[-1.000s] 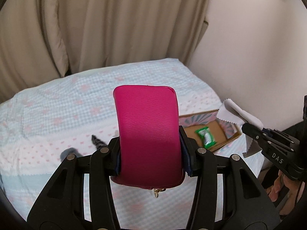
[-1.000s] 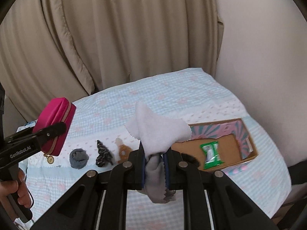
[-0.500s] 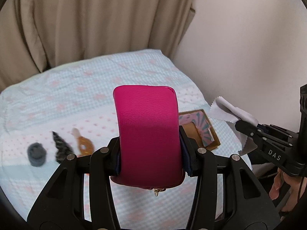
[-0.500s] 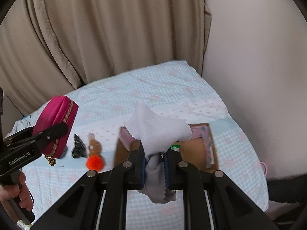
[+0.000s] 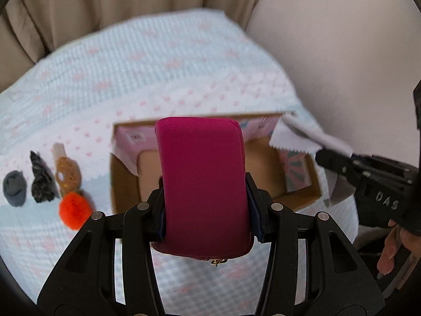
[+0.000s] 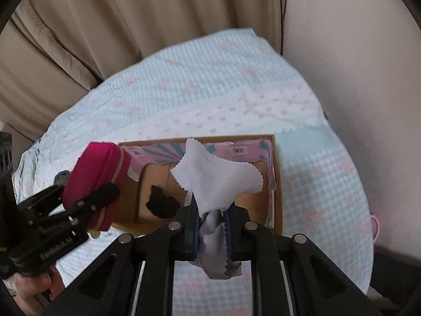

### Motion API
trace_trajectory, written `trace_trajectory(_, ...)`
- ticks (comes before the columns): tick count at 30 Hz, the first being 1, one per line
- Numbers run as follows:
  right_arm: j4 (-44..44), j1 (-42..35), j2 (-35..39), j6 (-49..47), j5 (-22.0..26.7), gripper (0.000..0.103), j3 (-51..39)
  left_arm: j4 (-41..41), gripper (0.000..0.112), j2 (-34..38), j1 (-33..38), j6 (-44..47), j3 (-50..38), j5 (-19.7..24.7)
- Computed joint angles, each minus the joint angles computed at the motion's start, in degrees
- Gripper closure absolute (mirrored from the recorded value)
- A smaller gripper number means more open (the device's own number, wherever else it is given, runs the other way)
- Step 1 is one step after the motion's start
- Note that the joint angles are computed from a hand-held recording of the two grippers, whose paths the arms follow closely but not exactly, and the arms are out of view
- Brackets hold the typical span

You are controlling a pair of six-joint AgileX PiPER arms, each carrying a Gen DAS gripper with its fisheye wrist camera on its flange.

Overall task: Organize soft objects
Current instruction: 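Carry the magenta pouch and grey cloth into the box and release both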

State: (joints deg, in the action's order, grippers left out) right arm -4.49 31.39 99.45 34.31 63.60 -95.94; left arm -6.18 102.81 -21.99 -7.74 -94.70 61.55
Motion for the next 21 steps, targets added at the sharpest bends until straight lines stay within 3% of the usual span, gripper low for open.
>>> trace_trajectory(6,8.13,-5.61,6.73,-5.88,-3.28,0.089,-0.31,0.82,0.068,9.52,0.37,-1.38,-4.98,3.39)
trace_trajectory(13,12.87,-8.53,11.68,-8.43,-3.9,0.089,-1.52,2.31,0.068,12.39,0.42,-0.43,-6.03,3.93)
trace_trajectory(15,14.56,-9.45,12.69,-9.03,-3.43,0.089,-2.41,2.2,0.061,11.63,0.22,-0.05,-5.98,3.85)
trace_trajectory(16,15.04,-9.74,13.13,-9.01,-3.09,0.087,-2.98,4.01,0.049,10.93,-0.32,-0.97,-5.87,3.98)
trace_trajectory(17,15.22,-9.96,13.5,-8.67,-2.56,0.083,-3.52,5.34,0.024,11.04,-0.54,-1.72,-6.37,4.0)
trace_trajectory(18,14.89,-10.08,14.0,-8.01,-1.72,0.061,-4.41,6.0,0.009,10.47,-0.52,-2.05,-6.12,3.85)
trace_trajectory(19,14.62,-10.24,14.18,-7.54,-1.34,0.018,-4.81,5.45,0.009,10.01,0.0,-1.53,-5.93,3.58)
trace_trajectory(20,14.97,-10.46,13.9,-7.77,-1.84,0.0,-4.36,5.15,0.009,9.92,0.22,-1.2,-6.13,4.08)
trace_trajectory(21,16.06,-10.89,13.12,-8.61,-3.39,0.0,-3.05,5.27,0.009,9.79,0.25,-0.94,-6.13,4.5)
